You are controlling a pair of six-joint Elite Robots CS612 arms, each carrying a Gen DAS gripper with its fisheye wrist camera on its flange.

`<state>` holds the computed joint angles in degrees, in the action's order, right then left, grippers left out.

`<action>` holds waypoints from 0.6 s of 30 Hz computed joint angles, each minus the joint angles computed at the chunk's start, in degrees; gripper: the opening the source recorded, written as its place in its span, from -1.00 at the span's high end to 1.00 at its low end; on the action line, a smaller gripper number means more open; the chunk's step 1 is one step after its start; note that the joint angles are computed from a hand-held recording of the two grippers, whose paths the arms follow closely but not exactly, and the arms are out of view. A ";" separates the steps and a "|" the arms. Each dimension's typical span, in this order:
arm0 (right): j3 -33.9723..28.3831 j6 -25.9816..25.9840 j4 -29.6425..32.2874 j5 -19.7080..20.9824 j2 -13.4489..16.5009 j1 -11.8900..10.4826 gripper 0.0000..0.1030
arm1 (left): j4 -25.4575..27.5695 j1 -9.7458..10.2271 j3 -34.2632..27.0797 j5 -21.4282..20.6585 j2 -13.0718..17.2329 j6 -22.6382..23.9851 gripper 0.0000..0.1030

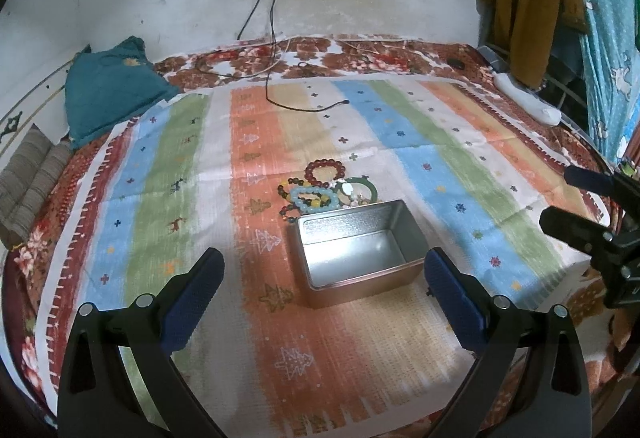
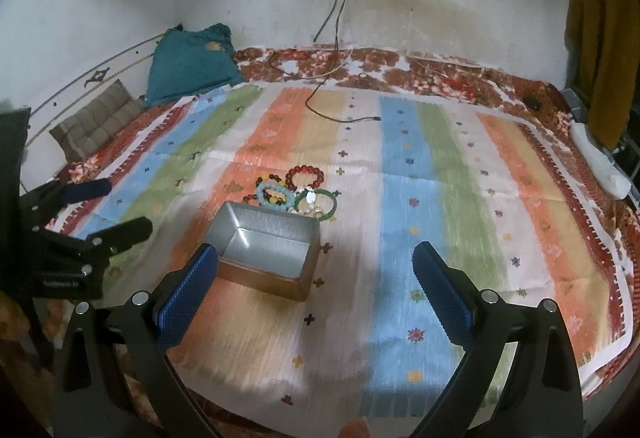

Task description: Organize jewelry

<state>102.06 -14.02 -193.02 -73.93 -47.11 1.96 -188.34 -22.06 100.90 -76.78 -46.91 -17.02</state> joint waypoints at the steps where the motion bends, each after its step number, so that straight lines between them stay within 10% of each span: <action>1: -0.10 -0.06 0.23 -0.09 0.02 0.04 -0.92 | 0.41 -0.16 -0.12 0.28 -0.15 -0.08 -0.89; 18: -0.72 -1.30 0.66 -2.29 0.51 0.82 -0.92 | 0.64 -0.23 -0.09 1.19 -0.18 -0.67 -0.89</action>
